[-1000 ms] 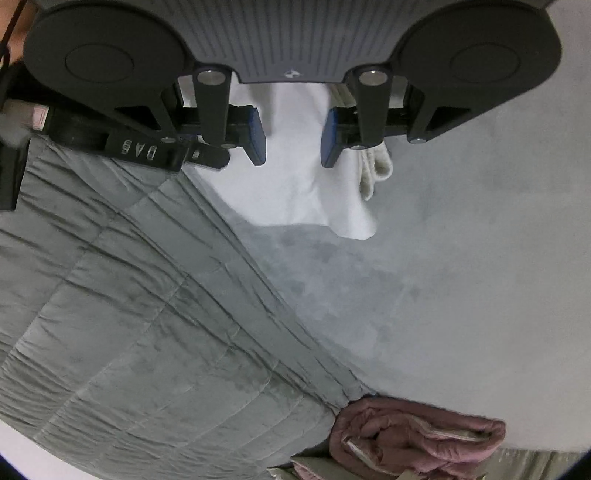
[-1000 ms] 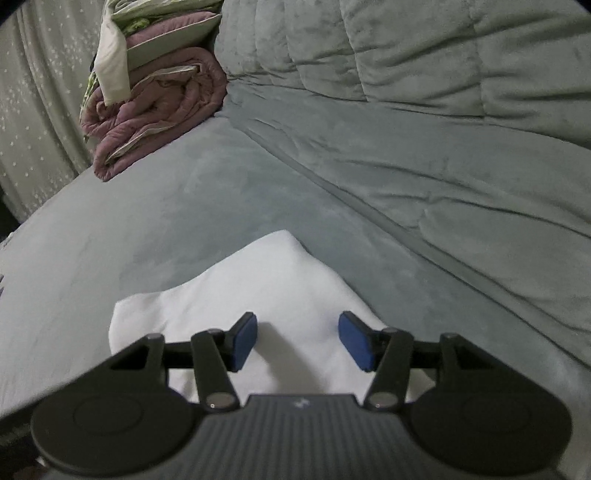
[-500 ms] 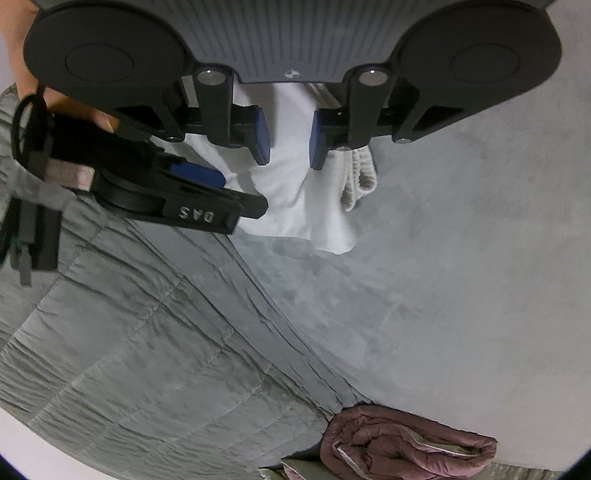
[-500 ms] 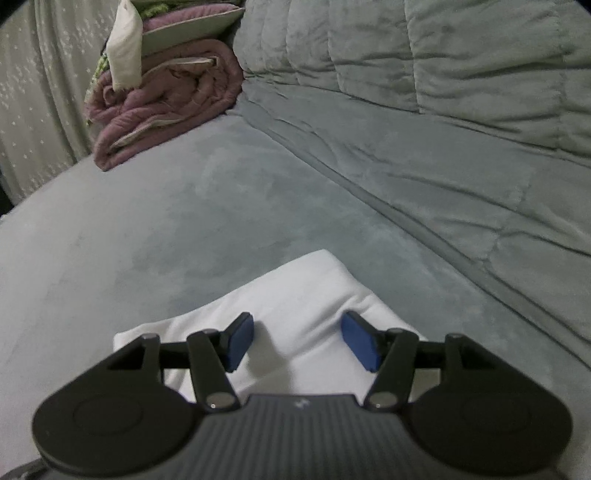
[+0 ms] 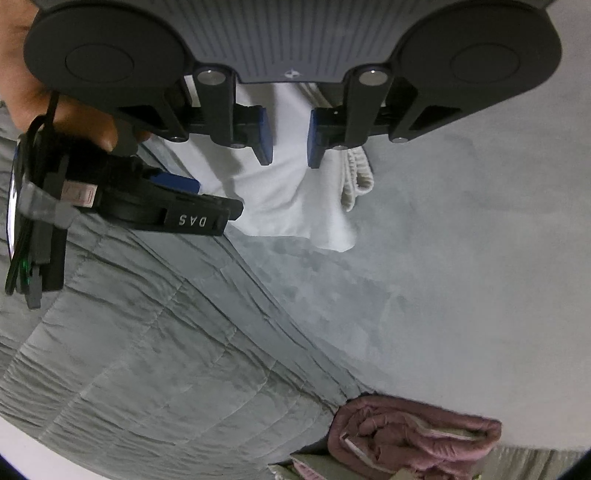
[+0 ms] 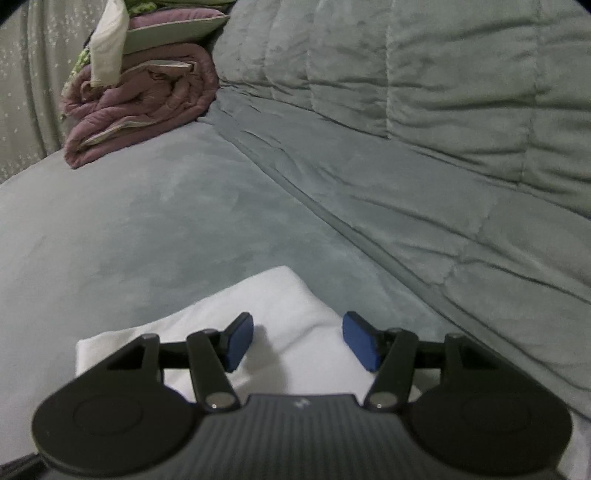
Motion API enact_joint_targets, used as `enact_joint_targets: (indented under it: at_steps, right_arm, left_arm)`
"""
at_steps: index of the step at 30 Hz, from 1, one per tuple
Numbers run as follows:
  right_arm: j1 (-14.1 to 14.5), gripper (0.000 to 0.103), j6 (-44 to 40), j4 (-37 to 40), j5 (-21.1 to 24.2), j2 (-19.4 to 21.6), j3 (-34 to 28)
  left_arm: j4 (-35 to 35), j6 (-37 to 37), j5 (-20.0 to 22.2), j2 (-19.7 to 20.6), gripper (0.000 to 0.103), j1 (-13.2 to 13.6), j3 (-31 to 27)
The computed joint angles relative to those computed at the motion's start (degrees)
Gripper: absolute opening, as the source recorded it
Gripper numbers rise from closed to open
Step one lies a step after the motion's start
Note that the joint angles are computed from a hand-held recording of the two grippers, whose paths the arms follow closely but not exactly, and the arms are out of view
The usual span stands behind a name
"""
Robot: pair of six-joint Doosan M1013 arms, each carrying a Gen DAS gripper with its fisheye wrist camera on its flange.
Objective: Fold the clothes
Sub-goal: 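Open the left gripper and release the folded garment onto the bed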
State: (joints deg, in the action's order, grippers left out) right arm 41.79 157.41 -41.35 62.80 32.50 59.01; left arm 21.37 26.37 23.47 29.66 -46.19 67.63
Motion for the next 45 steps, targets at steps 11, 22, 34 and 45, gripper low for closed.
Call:
enact_joint_targets:
  at_steps: [11,22,34,45]
  right_arm:
    - [0.02,0.062,-3.94,8.49,2.39,-0.68,-1.12]
    - [1.26,0.066,-4.24,9.06,5.84,-1.68,-0.28]
    - [1.90,0.071,-4.59,9.89,7.77,-2.92,1.76]
    - [3.19,0.076,-4.19,8.45,10.68,-2.94,1.82]
  left_arm:
    - [3.95,-0.79,0.88,-0.56,0.023,-0.89,1.08]
    - [4.06,-1.44,1.34,-1.13,0.023,-1.15,1.97]
    - [0.52,-1.91,-1.37,-3.32,0.031,-0.82,6.10]
    - [5.50,-3.35,0.73,-5.59,0.030,-2.32,9.07]
